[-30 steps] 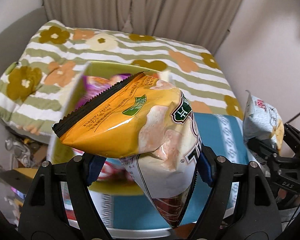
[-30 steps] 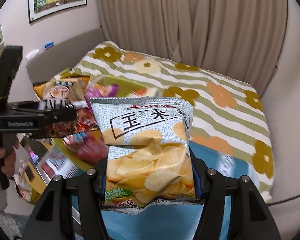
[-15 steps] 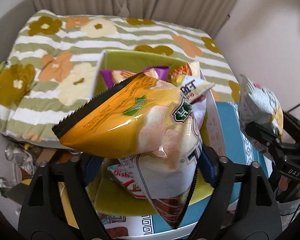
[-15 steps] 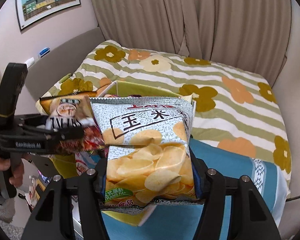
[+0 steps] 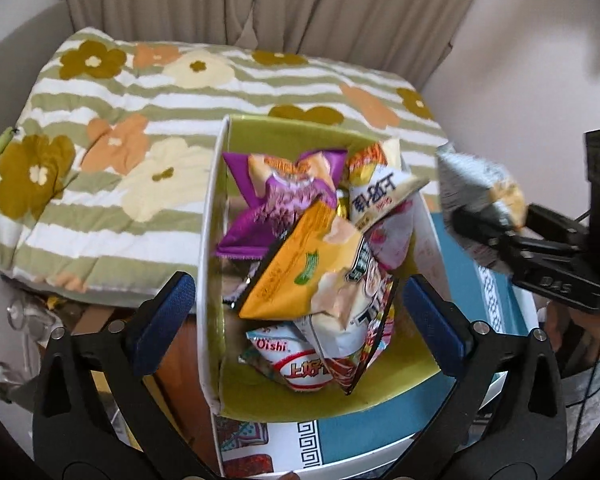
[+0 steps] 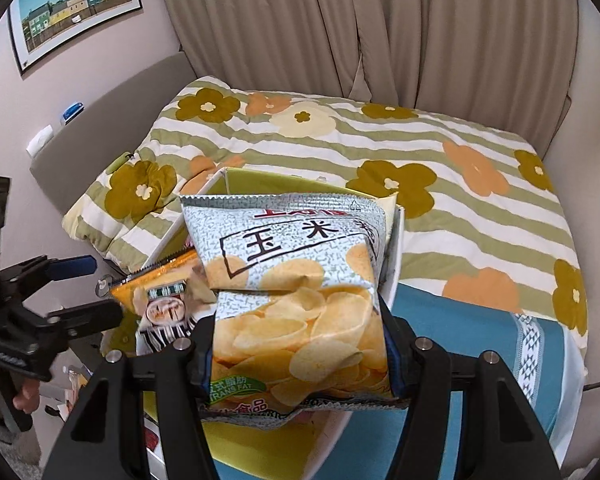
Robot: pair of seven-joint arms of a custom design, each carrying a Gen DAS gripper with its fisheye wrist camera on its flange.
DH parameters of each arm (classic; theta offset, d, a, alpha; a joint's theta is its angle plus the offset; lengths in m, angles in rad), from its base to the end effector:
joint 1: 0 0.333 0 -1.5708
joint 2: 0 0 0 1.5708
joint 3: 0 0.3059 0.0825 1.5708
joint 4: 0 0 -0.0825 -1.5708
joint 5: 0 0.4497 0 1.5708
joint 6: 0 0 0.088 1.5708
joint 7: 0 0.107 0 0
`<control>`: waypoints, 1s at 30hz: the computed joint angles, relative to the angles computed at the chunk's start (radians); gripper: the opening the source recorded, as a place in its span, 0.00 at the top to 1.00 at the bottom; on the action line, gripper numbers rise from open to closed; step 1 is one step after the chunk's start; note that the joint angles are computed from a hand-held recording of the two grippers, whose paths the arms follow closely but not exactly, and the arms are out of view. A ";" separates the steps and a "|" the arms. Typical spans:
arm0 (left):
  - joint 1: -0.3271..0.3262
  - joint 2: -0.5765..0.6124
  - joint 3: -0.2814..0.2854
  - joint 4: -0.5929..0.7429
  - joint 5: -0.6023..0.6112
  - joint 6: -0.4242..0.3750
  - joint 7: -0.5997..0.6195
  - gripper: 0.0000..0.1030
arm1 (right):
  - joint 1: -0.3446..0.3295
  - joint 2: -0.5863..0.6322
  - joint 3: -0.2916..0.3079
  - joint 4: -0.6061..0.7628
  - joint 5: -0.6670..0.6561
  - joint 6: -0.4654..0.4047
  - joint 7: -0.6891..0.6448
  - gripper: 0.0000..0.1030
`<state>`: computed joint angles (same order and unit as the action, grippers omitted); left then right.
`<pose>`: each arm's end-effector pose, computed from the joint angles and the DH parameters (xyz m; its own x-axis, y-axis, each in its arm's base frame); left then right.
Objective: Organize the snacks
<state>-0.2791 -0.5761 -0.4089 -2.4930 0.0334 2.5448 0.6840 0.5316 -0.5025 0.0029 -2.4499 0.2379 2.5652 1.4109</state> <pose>0.3782 -0.3211 0.5015 0.0884 -0.9616 0.2597 -0.8194 -0.2185 -0.5300 0.4381 0.2552 0.5155 0.5414 -0.8312 -0.1262 -0.7173 -0.3784 -0.5851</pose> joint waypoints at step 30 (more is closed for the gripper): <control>-0.020 -0.031 -0.227 0.167 0.242 -0.297 -0.329 0.00 | 0.017 -0.380 -0.029 -0.242 -0.049 0.056 0.049 0.00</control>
<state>-0.2993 -0.6070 -0.6360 -2.3263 0.2750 2.2475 0.3547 0.5490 -0.8828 -0.0263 -2.6920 0.1890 2.6215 1.4597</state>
